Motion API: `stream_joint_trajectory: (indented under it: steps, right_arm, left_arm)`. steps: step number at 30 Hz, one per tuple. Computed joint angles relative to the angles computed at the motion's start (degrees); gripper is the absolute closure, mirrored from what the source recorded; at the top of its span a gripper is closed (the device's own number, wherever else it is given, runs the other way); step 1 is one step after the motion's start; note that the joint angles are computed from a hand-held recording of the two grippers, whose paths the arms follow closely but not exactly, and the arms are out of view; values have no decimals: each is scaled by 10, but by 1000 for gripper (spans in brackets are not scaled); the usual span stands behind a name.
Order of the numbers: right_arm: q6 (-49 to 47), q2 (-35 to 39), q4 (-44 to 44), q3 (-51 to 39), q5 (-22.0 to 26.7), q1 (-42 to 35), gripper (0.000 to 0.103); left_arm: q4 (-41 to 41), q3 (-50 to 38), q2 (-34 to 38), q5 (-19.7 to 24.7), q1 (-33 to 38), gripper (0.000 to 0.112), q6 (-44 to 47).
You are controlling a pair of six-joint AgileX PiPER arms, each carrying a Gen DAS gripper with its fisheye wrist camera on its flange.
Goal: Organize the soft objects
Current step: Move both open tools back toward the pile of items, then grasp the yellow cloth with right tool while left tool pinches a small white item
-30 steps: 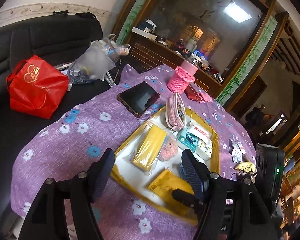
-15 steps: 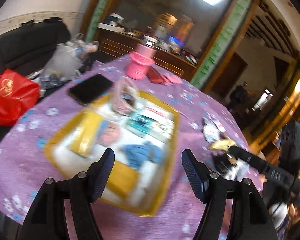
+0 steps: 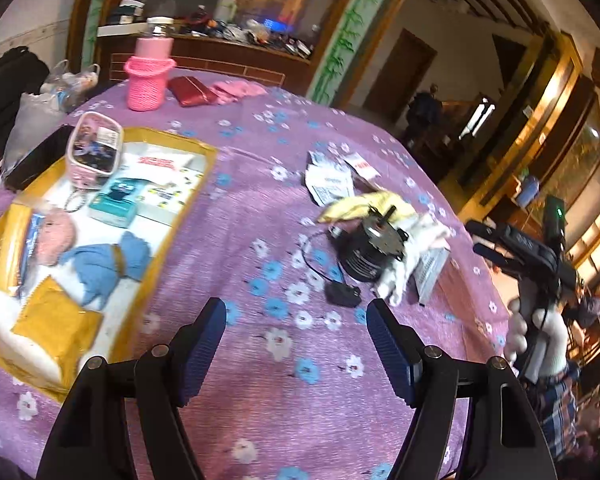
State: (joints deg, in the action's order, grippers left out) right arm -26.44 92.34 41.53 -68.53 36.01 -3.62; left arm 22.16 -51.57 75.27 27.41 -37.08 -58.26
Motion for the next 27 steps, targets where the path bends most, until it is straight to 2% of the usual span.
stream_joint_trajectory:
  steps: [7,11,13,17,21,25,27]
  right_arm:
    - [-9,61,15,-60,20,22,28]
    - [25,105,-4,-125,31,38,28]
    - [31,123,-1,-150,31,41,28]
    - [-27,143,56,-158,9,36,28]
    - [-44,165,58,-161,14,21,28]
    - [-14,192,50,-186,35,5,28]
    - [-13,197,53,-192,43,0,28]
  left_arm:
    - [-3,-50,33,36,-6,36,19]
    - [-110,-114,77,39,36,36,146]
    - [-135,-155,107,44,53,36,186]
    - [-166,-259,190,62,84,36,250]
    - [-242,-370,290,89,122,37,345]
    - [-293,-520,414,138,145,37,409]
    - [-306,-608,478,178,151,37,433]
